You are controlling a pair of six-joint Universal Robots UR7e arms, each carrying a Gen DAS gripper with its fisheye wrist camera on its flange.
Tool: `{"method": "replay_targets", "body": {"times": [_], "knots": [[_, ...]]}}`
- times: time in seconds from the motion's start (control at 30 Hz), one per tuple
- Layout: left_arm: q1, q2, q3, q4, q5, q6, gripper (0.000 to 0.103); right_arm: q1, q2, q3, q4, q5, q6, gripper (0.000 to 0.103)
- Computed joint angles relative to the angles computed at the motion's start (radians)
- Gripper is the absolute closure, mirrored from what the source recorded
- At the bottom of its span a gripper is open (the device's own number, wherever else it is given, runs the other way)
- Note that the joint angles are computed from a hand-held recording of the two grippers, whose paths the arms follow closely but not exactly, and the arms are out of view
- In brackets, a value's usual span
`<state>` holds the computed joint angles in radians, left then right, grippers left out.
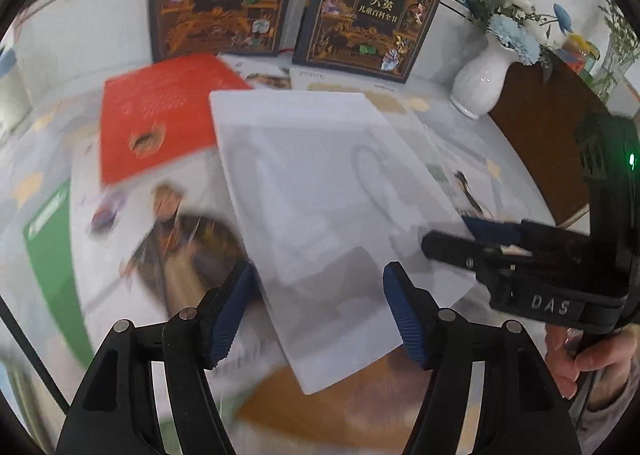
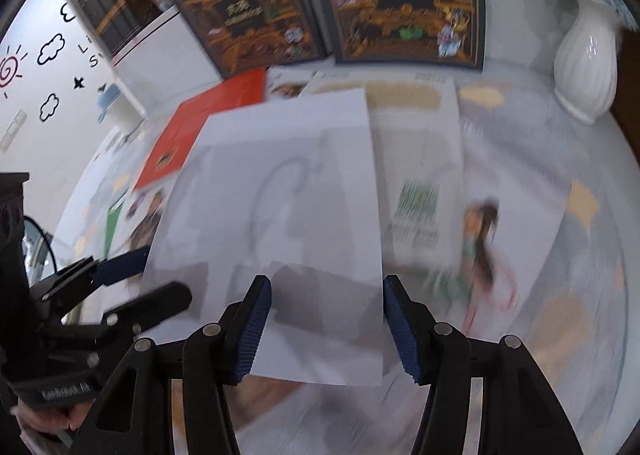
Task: Organize books
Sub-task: 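Move both tools over to the white-cover book, then close both tools on the white-cover book's edge and lift it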
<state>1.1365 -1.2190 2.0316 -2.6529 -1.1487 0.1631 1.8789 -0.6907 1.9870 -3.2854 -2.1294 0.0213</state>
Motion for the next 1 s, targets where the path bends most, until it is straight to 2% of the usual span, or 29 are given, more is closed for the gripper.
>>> {"method": "replay_targets", "body": {"times": [0.1,0.27,0.4,0.5,0.6,0.63,0.7,0.77,0.8,0.87,0.93,1.0], "knots": [[0.013,-0.098,0.056,0.069,-0.047,-0.033,0.039,0.047,0.014,0.042,-0.016,-0.021,0.048,0.046],[0.004,-0.295,0.205,0.134,-0.030,-0.037,0.039,0.106,0.039,0.125,-0.017,0.040,0.174,0.047],[0.033,-0.456,0.288,0.235,-0.059,-0.051,0.039,0.189,0.082,0.179,-0.061,0.035,0.247,0.047],[0.052,-0.565,0.335,0.341,-0.038,-0.084,0.039,0.229,0.099,0.217,-0.098,0.080,0.298,0.047],[0.061,-0.681,0.385,0.372,-0.037,-0.055,0.039,0.265,0.115,0.258,-0.124,0.136,0.308,0.047],[0.069,-0.700,0.388,0.388,-0.039,-0.049,0.039,0.259,0.115,0.272,-0.138,0.170,0.301,0.047],[0.117,-0.702,0.365,0.406,-0.095,-0.022,0.039,0.225,0.109,0.301,-0.178,0.234,0.274,0.049],[0.173,-0.661,0.319,0.422,-0.169,-0.009,0.040,0.148,0.097,0.324,-0.216,0.321,0.264,0.059],[0.191,-0.643,0.305,0.417,-0.190,-0.006,0.043,0.123,0.096,0.332,-0.231,0.356,0.256,0.061],[0.199,-0.615,0.291,0.405,-0.191,-0.001,0.050,0.049,0.096,0.344,-0.262,0.458,0.212,0.064],[0.199,-0.597,0.288,0.388,-0.181,0.013,0.054,0.017,0.098,0.351,-0.276,0.509,0.191,0.067],[0.205,-0.584,0.282,0.379,-0.182,0.026,0.056,-0.001,0.092,0.337,-0.246,0.528,0.166,0.071]]}}
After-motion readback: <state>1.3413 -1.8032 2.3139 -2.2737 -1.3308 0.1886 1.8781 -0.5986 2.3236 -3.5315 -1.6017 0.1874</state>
